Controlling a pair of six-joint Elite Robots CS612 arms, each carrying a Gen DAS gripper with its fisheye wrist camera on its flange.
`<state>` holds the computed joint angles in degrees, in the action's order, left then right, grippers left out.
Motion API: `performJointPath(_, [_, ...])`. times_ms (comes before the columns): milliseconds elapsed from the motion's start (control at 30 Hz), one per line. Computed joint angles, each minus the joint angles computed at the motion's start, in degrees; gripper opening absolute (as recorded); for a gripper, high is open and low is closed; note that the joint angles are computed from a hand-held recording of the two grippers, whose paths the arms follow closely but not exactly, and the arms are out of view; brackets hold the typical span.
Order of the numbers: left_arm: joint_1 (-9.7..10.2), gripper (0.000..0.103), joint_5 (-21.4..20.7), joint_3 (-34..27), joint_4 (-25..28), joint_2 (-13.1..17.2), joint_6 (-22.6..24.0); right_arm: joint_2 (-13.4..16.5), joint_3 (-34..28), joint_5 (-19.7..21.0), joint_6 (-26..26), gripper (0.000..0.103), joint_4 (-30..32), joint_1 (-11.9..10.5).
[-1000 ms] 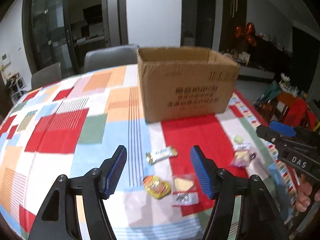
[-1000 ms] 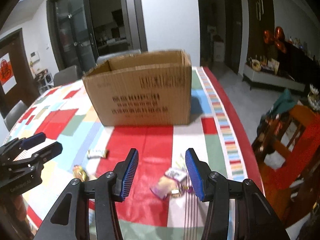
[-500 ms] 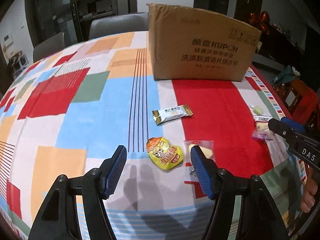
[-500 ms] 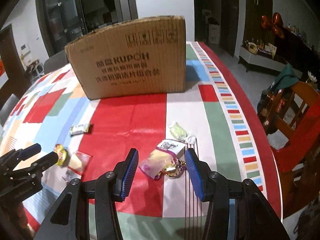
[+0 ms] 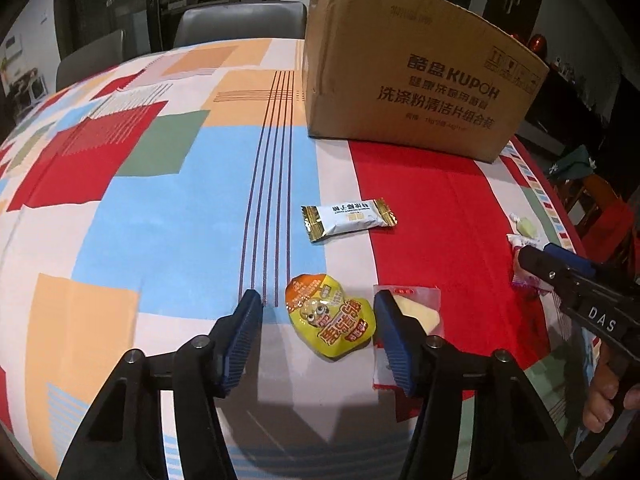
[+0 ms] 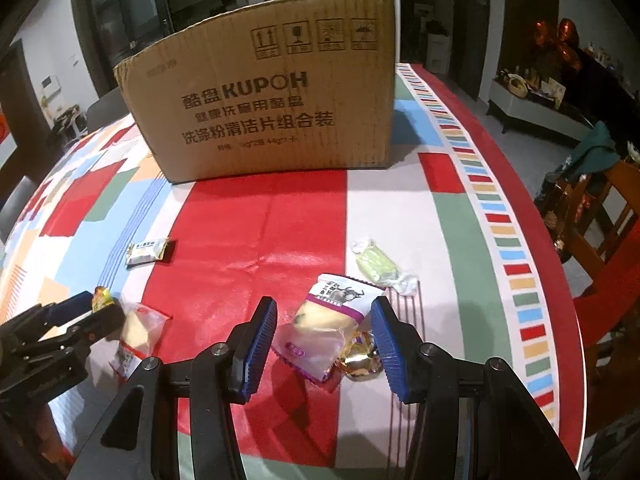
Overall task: Organize snacks
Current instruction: 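Grasp the yellow pouch with the left gripper while the right grasps the purple-white bag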
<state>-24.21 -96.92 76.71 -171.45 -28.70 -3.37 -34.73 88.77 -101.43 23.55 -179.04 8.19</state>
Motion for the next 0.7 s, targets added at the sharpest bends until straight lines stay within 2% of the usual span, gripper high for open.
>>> performJointPath(167, [0.54, 0.048, -1.24, -1.02, 0.24, 0.49, -1.29, 0.79, -1.9, 2.08, -0.85, 0.05, 1.78, -0.01])
performJointPath(333, [0.72, 0.046, -1.65, -1.21, 0.05, 0.62, -1.65, 1.3, -2.64, 3.15, -0.74, 0.049, 1.9, 0.02])
performJointPath(433, [0.69, 0.045, -1.52, -0.97, -0.15, 0.53, -1.33, 1.38, -2.71, 3.39, -0.75, 0.036, 2.15, 0.01])
performJointPath(700, [0.79, 0.044, -2.03, -0.55, -0.35, 0.29, -1.44, 1.38, -2.49, 2.36, -1.12, 0.032, 1.05, 0.38])
